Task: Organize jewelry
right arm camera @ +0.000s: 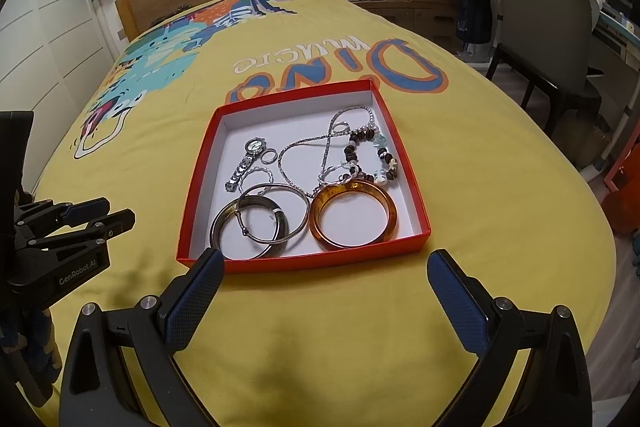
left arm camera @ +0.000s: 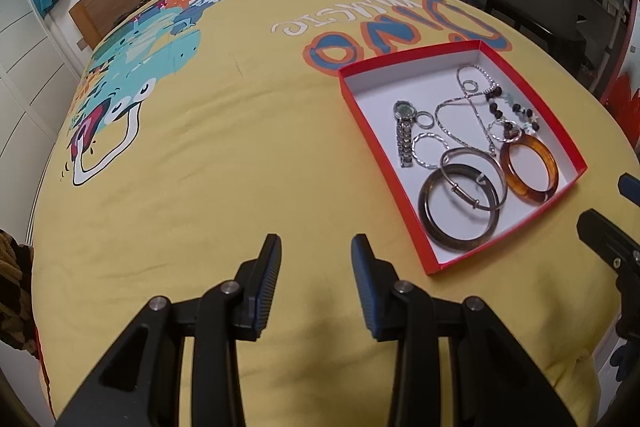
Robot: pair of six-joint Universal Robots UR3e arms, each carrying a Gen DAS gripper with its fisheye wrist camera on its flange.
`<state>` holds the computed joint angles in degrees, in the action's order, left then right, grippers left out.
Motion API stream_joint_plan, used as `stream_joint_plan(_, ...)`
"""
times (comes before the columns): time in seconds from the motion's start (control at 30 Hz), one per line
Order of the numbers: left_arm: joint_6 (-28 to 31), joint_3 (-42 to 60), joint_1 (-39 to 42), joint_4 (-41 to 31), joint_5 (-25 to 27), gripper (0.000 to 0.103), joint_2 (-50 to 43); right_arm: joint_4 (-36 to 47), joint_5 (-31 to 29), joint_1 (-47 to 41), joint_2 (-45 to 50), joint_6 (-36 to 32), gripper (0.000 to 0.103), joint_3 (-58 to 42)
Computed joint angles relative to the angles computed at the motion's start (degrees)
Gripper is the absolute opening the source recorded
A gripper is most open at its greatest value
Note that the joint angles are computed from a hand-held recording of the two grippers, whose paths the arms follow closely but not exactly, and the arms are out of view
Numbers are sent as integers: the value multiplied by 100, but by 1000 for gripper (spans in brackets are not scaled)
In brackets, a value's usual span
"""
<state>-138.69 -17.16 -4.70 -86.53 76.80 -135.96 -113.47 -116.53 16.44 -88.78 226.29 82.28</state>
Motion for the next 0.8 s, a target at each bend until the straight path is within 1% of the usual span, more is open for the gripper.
stream_joint_plan(0.13, 22, -262, -16, 147, 33, 35, 111, -24, 26, -18, -25, 11, 100, 53)
stream_joint_plan(0.23, 42, -302, -29, 130, 55, 35, 124, -33, 45, -37, -44, -3, 100, 72)
stream_joint_plan(0.27, 55, -322, -34, 123, 65, 36, 132, -37, 46, -40, -48, -7, 100, 79)
stream_joint_plan(0.3, 61, -348, -35, 133, 77, 41, 141, -36, 45, -38, -46, 3, 100, 77)
stream_joint_plan(0.37, 58, -524, -43, 229, 113, 44, 215, -64, 60, -59, -73, -2, 100, 125)
stream_joint_plan(0.67, 124, -731, -33, 274, 154, 45, 313, -97, 95, -128, -129, -59, 100, 204)
stream_joint_plan(0.8, 203, -1069, -24, 437, 129, 45, 510, -93, 95, -137, -135, -72, 100, 201)
